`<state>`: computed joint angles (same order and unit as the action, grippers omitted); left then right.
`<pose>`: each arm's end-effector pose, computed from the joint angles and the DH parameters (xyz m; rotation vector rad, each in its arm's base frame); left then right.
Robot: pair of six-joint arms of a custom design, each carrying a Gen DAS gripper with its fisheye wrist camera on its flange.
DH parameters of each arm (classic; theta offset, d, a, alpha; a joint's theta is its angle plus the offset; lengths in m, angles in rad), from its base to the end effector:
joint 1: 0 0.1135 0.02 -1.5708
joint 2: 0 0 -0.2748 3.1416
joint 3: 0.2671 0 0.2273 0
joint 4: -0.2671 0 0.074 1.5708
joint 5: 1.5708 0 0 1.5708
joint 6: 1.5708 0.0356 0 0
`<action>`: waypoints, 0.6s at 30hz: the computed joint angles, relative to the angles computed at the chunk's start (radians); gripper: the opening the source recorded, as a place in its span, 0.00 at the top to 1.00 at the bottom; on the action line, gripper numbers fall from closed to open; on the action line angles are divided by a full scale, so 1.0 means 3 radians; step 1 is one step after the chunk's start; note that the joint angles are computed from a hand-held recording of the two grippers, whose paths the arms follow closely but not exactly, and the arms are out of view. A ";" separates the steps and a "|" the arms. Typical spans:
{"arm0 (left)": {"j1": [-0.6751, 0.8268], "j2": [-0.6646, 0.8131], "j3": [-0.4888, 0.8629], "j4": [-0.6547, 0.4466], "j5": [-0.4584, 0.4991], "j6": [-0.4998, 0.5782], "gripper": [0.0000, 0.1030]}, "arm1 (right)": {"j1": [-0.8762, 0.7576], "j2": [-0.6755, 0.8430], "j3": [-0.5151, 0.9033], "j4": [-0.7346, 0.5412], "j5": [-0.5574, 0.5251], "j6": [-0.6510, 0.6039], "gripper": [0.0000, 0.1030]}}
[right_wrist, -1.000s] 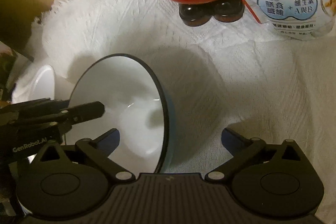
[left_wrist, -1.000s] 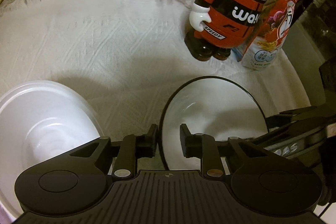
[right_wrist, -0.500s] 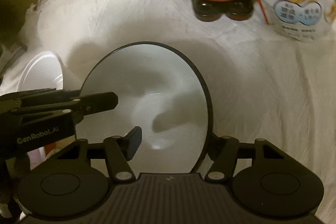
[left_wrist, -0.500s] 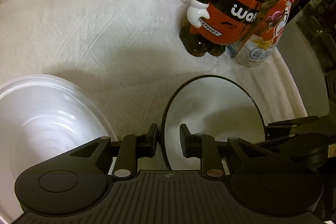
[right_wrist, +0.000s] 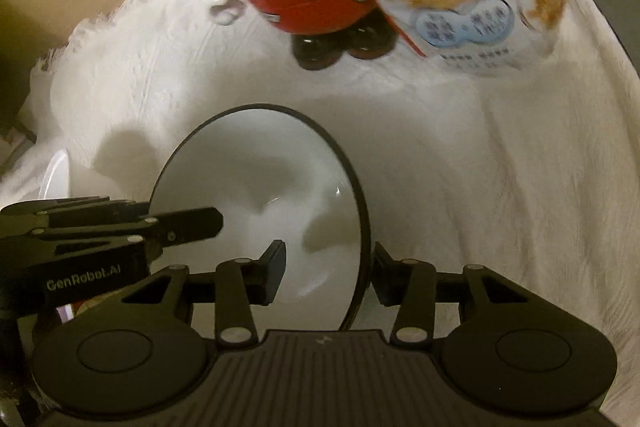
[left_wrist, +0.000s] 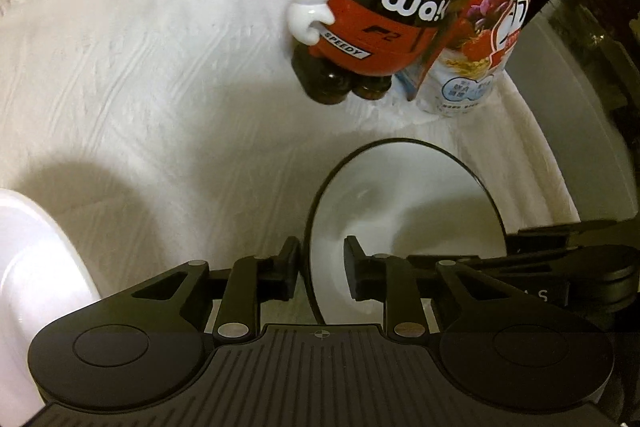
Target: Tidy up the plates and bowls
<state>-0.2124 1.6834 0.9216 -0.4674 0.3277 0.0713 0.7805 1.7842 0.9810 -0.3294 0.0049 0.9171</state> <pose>0.2781 -0.0717 0.1772 0.4722 2.7448 -0.4930 0.2276 0.2251 0.1667 0.1934 2.8048 0.4653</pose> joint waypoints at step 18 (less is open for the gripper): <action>-0.0163 -0.0486 0.0186 -0.0649 -0.0361 -0.0403 0.73 | 0.0058 -0.0251 -0.0091 0.0157 -0.0129 0.0038 0.54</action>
